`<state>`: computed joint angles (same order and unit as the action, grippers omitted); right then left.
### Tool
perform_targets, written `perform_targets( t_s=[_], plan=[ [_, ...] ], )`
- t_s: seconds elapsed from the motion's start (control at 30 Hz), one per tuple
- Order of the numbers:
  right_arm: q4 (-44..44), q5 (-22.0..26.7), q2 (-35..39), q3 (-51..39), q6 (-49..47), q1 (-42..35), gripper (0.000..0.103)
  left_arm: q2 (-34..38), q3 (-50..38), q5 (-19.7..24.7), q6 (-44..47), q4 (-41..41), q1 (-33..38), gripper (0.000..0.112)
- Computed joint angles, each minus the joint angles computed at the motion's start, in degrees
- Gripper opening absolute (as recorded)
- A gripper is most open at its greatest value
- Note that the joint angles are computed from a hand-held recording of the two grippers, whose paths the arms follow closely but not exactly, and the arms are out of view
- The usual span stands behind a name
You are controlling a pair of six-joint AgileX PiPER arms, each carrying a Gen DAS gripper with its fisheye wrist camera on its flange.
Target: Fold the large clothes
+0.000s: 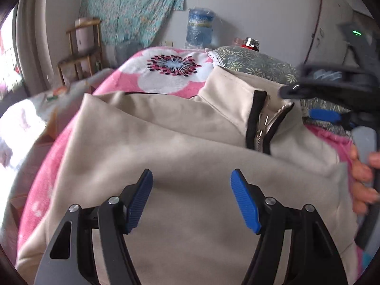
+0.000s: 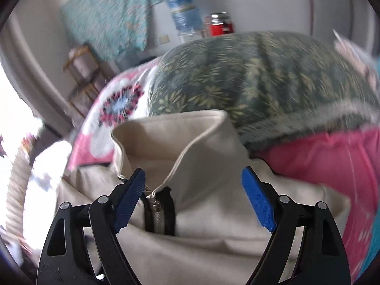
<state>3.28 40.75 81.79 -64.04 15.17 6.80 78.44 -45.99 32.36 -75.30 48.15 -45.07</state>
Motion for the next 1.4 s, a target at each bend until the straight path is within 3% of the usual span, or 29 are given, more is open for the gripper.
perform_targets(
  t_s=[0.03, 0.07, 0.2, 0.3, 0.37, 0.43, 0.5, 0.67, 0.7, 0.73, 0.77, 0.87, 0.93, 1.03, 1.1, 1.17, 1.27, 1.33, 1.4],
  plan=[
    [0.1, 0.89, 1.28, -0.07, 1.3, -0.08, 0.02, -0.57, 0.62, -0.56, 0.6, -0.41, 0.59, 0.067],
    [0.25, 0.66, 1.53, 0.79, 2.88, -0.68, 0.005, -1.22, 0.99, -1.24, 1.65, -1.46, 1.48, 0.067],
    [7.35, -6.63, -4.8, 10.86, 1.94, -3.84, 0.004, -4.07, 0.71, -4.66, 3.55, -3.56, 5.1, 0.067],
    [9.36, -10.62, -11.37, 17.9, -1.51, -2.93, 0.004, -2.62, -5.34, -8.61, 16.72, -16.47, 9.4, 0.067],
    [7.28, -11.68, -14.37, 21.41, 0.23, -1.24, 0.004, -0.2, -10.8, -8.55, 24.56, -23.55, 10.35, 0.067],
    [9.24, -12.95, -16.18, 24.52, 0.04, -1.17, 0.004, 5.39, -19.19, -4.35, 28.41, -26.71, 9.35, 0.067],
    [9.91, -13.81, -17.02, 26.33, 0.99, -1.17, 0.004, 13.91, -29.97, 2.67, 34.83, -32.21, 8.76, 0.067],
    [5.52, -12.98, -18.49, 26.08, 5.45, 0.02, 0.004, 25.15, -44.89, 15.57, 32.13, -24.59, 4.15, 0.065],
    [4.65, -12.71, -18.82, 26.0, 6.2, 0.29, 0.004, 26.44, -46.18, 18.77, 30.84, -19.51, 2.27, 0.053],
    [5.15, -12.61, -19.05, 26.09, 5.63, 0.19, 0.004, 26.55, -45.59, 19.67, 29.46, -16.71, 1.45, 0.023],
    [6.69, -12.26, -19.69, 26.35, 4.18, -0.37, 0.004, 25.85, -44.0, 20.56, 28.02, -14.97, 0.98, 0.004],
    [13.61, -11.26, -21.91, 27.32, -2.11, -2.74, 0.004, 16.88, -30.25, 13.4, 20.9, -12.5, 1.76, 0.004],
    [15.21, -9.26, -26.23, 28.79, -4.42, -3.55, 0.004, 9.27, -19.5, 9.92, 14.11, -4.37, -0.66, 0.004],
    [1.97, -9.03, -31.24, 30.43, 8.16, 4.17, 0.004, -2.07, -5.5, 7.24, 6.37, 1.38, -5.04, 0.004],
    [-7.58, -8.78, -33.35, 32.34, 17.77, 9.71, 0.004, -5.59, -0.93, 5.97, 4.95, 0.88, -6.63, 0.004],
    [-11.18, -7.59, -35.05, 34.08, 21.76, 12.27, 0.004, -7.74, 3.4, 6.75, 0.52, 3.04, -9.88, 0.004],
    [-7.97, -6.04, -38.26, 37.57, 20.8, 12.28, 0.006, -10.0, 8.02, 8.09, -4.51, 4.35, -14.0, 0.004],
    [0.99, -4.98, -38.45, 38.89, 12.48, 7.53, 0.012, -9.49, 10.66, 9.04, -9.92, 8.77, -16.99, 0.004],
    [8.35, -5.25, -38.17, 39.79, 3.95, 2.25, 0.012, -6.9, 11.81, 4.17, -9.87, 7.48, -13.51, 0.004]
  ],
)
